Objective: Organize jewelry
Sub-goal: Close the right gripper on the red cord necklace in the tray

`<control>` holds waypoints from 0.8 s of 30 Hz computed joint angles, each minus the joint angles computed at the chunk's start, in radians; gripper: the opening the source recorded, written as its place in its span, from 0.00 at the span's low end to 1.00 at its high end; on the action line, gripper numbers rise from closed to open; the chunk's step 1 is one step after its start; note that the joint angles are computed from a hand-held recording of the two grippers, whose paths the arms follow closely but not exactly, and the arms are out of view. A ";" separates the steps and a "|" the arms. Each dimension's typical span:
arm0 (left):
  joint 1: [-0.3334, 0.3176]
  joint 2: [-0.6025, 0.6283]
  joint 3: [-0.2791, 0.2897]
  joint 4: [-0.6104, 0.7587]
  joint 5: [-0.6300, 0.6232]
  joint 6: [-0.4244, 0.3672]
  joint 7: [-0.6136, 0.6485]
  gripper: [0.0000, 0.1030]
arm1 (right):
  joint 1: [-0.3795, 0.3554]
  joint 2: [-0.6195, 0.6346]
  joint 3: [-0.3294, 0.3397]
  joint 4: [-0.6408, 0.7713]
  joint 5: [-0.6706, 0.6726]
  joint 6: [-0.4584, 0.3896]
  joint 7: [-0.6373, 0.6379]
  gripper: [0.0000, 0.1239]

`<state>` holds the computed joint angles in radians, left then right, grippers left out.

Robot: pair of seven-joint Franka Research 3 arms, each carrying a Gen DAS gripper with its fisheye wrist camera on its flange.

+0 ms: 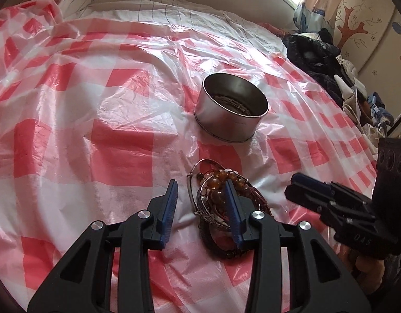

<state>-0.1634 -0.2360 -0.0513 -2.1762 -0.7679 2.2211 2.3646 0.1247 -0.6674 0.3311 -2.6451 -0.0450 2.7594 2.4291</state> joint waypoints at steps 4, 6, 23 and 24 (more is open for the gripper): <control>0.009 0.009 0.014 0.017 -0.047 -0.009 -0.008 0.33 | 0.045 0.065 -0.014 0.030 0.010 0.015 -0.055 0.31; 0.014 0.008 0.011 0.018 -0.053 -0.001 -0.009 0.33 | 0.045 0.094 -0.007 0.045 0.003 0.006 -0.062 0.27; -0.004 -0.012 -0.014 -0.005 0.039 -0.018 0.058 0.37 | -0.132 -0.118 0.104 -0.036 -0.077 0.079 0.101 0.04; -0.009 -0.014 -0.018 -0.010 0.050 -0.012 0.059 0.37 | -0.138 -0.126 0.107 -0.040 -0.078 0.085 0.106 0.04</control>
<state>-0.1719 -0.2500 -0.0689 -2.1866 -0.7184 2.2087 2.4240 -0.0136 -0.7933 0.4376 -2.6847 -0.1229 2.8444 2.5352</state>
